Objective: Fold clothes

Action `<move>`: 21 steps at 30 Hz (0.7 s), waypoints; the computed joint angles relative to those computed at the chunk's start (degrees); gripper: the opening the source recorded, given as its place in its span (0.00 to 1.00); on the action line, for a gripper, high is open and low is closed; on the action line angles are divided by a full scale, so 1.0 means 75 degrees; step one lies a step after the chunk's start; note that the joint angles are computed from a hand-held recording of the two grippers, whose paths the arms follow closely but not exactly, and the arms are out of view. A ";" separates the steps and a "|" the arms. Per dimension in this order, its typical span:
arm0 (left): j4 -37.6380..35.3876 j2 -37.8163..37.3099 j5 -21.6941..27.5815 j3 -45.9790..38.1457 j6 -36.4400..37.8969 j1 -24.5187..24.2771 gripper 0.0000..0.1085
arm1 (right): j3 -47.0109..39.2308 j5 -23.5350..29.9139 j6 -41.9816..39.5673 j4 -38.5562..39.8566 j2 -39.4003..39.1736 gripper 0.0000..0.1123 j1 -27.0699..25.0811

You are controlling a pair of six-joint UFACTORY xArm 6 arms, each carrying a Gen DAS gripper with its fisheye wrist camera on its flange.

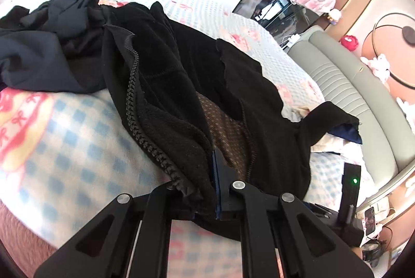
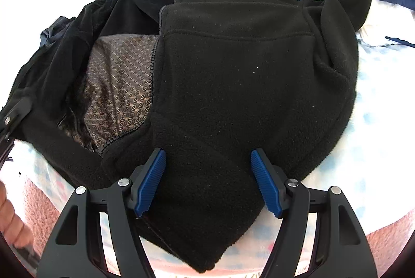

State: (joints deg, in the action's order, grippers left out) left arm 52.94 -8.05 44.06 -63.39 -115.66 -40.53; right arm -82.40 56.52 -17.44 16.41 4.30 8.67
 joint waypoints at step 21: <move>-0.0923 -0.0464 0.0645 0.0658 0.0904 0.0298 0.12 | -0.0495 0.0292 0.0098 -0.0574 0.0363 0.62 0.0066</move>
State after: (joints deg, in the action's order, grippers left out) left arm 46.02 -11.53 48.90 -58.45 -108.88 -38.30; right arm -86.12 58.71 -16.70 12.11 7.03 9.17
